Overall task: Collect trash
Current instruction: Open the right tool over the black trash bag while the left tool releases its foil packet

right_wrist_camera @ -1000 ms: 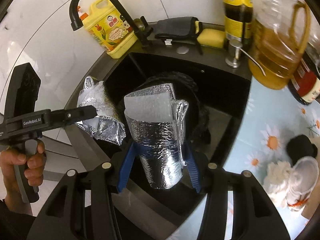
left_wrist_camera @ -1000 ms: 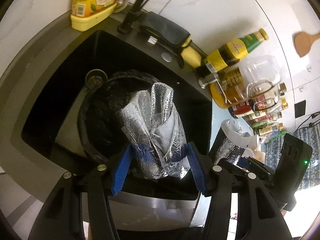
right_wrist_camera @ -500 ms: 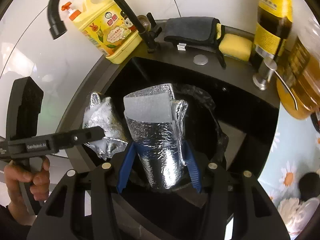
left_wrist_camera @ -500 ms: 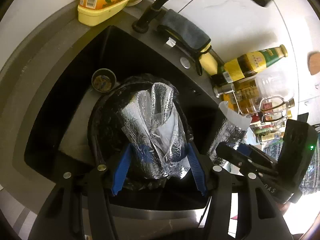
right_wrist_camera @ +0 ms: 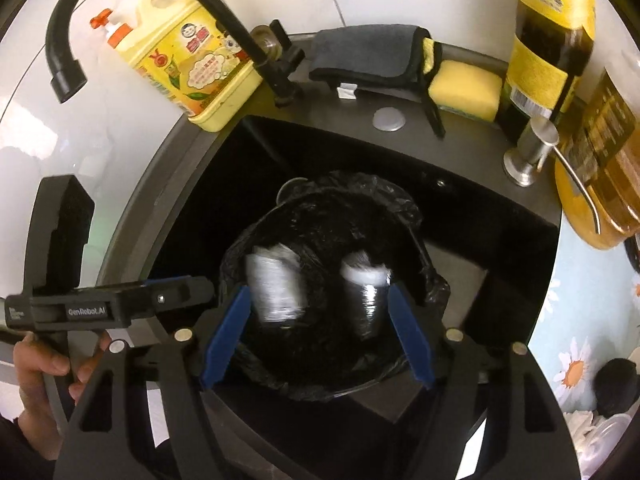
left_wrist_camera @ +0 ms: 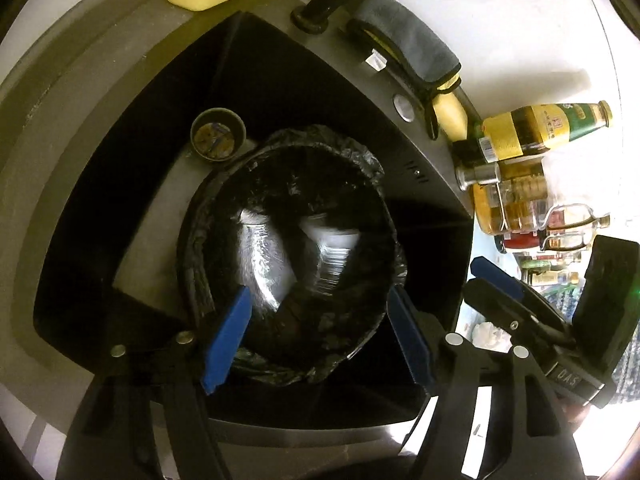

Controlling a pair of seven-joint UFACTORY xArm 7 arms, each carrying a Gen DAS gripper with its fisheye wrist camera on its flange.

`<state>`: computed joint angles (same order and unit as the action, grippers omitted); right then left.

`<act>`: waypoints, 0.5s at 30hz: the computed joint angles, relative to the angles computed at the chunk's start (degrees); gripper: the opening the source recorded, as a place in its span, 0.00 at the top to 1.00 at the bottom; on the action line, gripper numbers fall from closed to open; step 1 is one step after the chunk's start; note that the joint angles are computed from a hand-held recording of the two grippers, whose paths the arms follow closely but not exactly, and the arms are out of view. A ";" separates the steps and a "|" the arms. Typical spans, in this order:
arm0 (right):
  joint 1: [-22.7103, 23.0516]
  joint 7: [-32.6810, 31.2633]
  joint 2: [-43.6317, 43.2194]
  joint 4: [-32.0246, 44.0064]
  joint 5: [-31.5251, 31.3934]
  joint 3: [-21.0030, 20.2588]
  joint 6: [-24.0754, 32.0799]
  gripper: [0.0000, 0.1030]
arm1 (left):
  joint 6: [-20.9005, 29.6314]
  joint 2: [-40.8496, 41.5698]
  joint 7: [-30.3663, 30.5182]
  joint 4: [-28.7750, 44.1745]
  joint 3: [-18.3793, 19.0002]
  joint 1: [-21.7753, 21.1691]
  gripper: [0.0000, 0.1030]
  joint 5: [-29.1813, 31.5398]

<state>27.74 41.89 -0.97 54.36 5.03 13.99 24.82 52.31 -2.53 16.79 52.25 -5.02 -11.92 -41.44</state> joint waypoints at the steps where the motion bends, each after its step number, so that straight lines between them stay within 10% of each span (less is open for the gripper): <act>1: -0.03 -0.10 -0.23 -0.32 0.38 -0.05 -0.11 0.31 | 0.19 0.04 -0.14 0.04 0.02 0.02 0.34 -0.07; 15: -0.27 3.39 -4.63 -4.36 -1.50 0.52 -1.41 0.31 | -0.01 -2.90 -0.12 -1.46 0.17 -0.71 0.34 -0.46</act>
